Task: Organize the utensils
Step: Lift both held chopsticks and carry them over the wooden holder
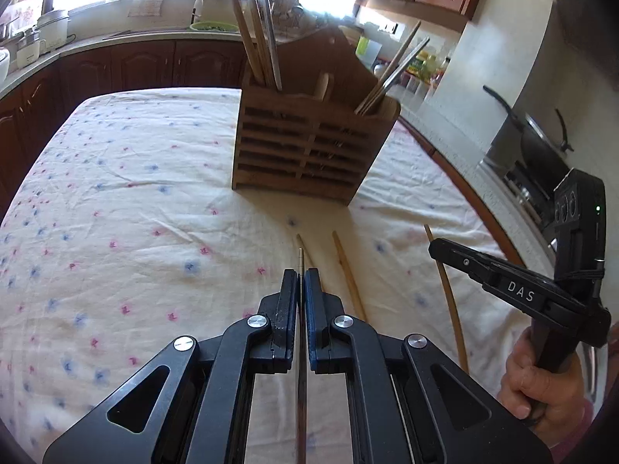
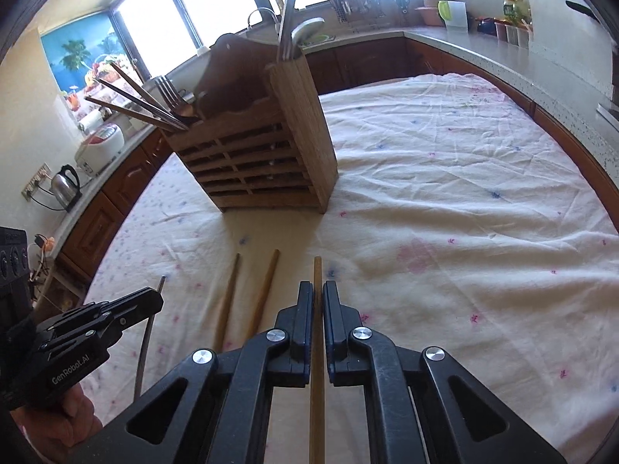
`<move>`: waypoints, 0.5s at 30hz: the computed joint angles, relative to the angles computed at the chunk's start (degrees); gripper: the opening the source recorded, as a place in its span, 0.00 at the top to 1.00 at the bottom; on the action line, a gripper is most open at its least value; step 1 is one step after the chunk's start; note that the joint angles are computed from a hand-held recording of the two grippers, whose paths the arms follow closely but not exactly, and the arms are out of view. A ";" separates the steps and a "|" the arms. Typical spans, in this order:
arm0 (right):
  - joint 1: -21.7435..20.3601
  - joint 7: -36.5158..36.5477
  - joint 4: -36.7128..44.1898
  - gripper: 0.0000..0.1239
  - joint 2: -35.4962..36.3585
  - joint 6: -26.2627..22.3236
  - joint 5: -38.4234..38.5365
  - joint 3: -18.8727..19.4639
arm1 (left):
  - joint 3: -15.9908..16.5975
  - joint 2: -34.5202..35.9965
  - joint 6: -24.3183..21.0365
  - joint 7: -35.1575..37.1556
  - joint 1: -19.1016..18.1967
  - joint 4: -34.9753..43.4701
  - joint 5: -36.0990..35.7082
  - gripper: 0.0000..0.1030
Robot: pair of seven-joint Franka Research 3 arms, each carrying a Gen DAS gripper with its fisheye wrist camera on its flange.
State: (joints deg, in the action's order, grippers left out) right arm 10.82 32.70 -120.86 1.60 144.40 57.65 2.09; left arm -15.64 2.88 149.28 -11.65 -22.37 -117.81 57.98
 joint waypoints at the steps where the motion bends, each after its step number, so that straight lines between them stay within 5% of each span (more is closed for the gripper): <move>1: -0.26 -0.92 -0.44 0.96 -1.23 -0.95 1.42 -0.17 | 0.02 -1.61 0.44 -1.51 -0.07 -1.09 1.18 0.96; 6: -0.16 -5.12 -2.63 0.96 -7.70 -3.21 7.03 -1.87 | -1.89 -7.80 0.74 -8.16 0.96 -4.40 6.43 0.96; 15: 0.97 -9.84 -3.16 0.96 -14.27 -5.21 14.47 -5.08 | -5.56 -14.39 -1.01 -9.65 3.32 -5.77 8.99 0.96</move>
